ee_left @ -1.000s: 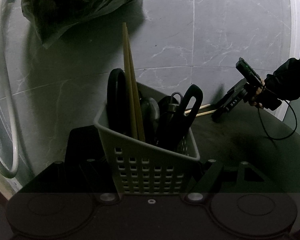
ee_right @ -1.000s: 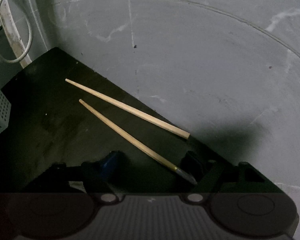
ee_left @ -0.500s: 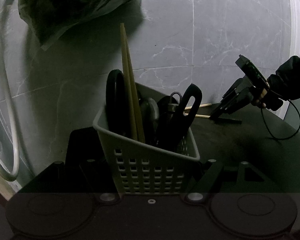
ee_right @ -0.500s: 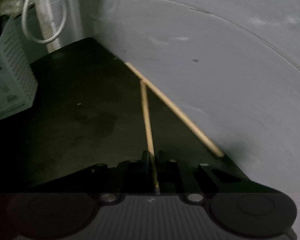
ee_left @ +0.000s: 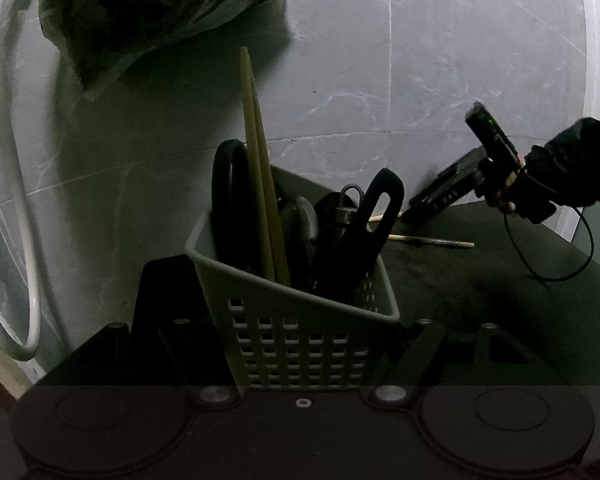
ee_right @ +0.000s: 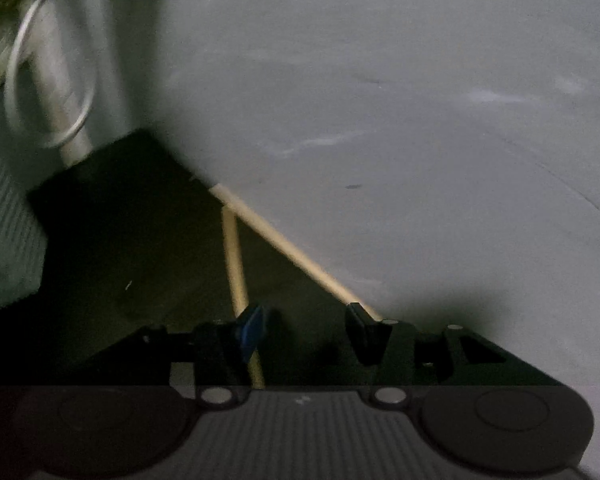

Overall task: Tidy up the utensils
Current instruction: 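Reach to the remaining chopsticks and grasp them with the right tool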

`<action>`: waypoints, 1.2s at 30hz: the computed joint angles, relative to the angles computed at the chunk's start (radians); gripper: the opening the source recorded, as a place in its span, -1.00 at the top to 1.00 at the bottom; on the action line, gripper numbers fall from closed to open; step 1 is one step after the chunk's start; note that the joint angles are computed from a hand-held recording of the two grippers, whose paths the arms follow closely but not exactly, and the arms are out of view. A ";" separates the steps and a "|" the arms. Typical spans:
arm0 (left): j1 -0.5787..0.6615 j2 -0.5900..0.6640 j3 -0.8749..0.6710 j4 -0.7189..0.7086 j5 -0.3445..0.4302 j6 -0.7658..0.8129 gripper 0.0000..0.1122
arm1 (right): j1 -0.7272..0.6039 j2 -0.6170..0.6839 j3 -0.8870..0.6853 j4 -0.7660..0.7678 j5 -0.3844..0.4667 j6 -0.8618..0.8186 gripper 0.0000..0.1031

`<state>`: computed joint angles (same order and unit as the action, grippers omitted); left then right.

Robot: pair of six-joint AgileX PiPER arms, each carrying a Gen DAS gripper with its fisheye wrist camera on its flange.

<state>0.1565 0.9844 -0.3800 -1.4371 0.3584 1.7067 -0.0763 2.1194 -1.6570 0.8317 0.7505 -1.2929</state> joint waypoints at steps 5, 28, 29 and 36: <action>0.004 0.001 0.002 -0.006 0.001 0.008 -0.37 | -0.055 0.039 -0.011 0.061 -0.044 0.092 -0.02; -0.011 -0.002 -0.009 0.037 -0.014 -0.042 -0.37 | 0.000 0.057 -0.096 -0.041 0.114 0.080 0.01; -0.009 -0.003 -0.008 0.040 -0.013 -0.043 -0.37 | 0.016 0.063 -0.095 -0.049 0.077 0.088 0.11; -0.009 -0.004 -0.008 0.047 -0.012 -0.047 -0.37 | 0.074 0.087 -0.101 -0.122 -0.014 0.081 0.59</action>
<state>0.1477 0.9807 -0.3884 -1.3903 0.3463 1.6596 -0.0021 2.2067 -1.7579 0.7095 0.7361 -1.2122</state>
